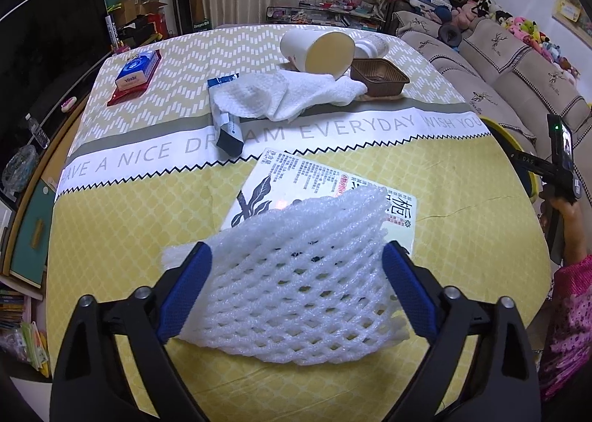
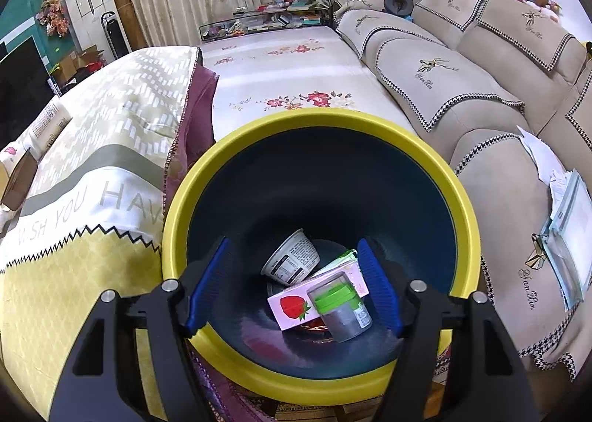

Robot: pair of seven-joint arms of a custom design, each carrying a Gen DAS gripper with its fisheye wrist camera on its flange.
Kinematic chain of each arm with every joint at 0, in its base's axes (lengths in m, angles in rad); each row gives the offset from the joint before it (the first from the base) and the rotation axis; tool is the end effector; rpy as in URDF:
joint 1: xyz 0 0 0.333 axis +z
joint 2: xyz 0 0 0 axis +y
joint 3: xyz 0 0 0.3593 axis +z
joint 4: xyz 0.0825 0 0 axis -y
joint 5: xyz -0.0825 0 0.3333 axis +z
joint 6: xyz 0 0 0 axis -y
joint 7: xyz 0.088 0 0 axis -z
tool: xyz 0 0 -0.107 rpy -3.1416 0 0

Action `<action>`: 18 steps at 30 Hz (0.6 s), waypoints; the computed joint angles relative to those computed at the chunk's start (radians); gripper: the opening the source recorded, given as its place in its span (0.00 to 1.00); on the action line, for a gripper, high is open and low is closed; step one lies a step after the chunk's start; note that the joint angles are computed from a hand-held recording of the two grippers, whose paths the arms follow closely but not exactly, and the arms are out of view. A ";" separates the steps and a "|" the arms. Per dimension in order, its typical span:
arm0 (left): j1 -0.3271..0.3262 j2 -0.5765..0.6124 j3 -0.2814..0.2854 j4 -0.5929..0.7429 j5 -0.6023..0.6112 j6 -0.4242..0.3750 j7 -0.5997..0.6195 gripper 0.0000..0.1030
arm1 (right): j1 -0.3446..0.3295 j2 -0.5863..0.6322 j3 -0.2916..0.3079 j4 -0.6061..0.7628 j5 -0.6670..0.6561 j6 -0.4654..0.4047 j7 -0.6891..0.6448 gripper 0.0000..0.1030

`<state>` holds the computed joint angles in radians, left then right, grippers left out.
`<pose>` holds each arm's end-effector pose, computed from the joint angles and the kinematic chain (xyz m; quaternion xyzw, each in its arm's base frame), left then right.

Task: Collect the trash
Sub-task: 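Grasp the white foam fruit net with the left gripper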

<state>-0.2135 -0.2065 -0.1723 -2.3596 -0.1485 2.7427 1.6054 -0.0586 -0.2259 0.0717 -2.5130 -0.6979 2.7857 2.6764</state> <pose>0.4298 -0.1745 0.5455 -0.5647 0.7723 -0.2544 0.1411 0.4267 0.0363 0.4844 -0.4896 0.8167 -0.2482 0.1781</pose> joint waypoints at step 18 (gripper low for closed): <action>-0.025 -0.111 0.065 0.006 -0.154 -0.037 0.147 0.41 | -0.009 -0.111 0.053 -0.028 -0.005 -0.009 0.007 0.65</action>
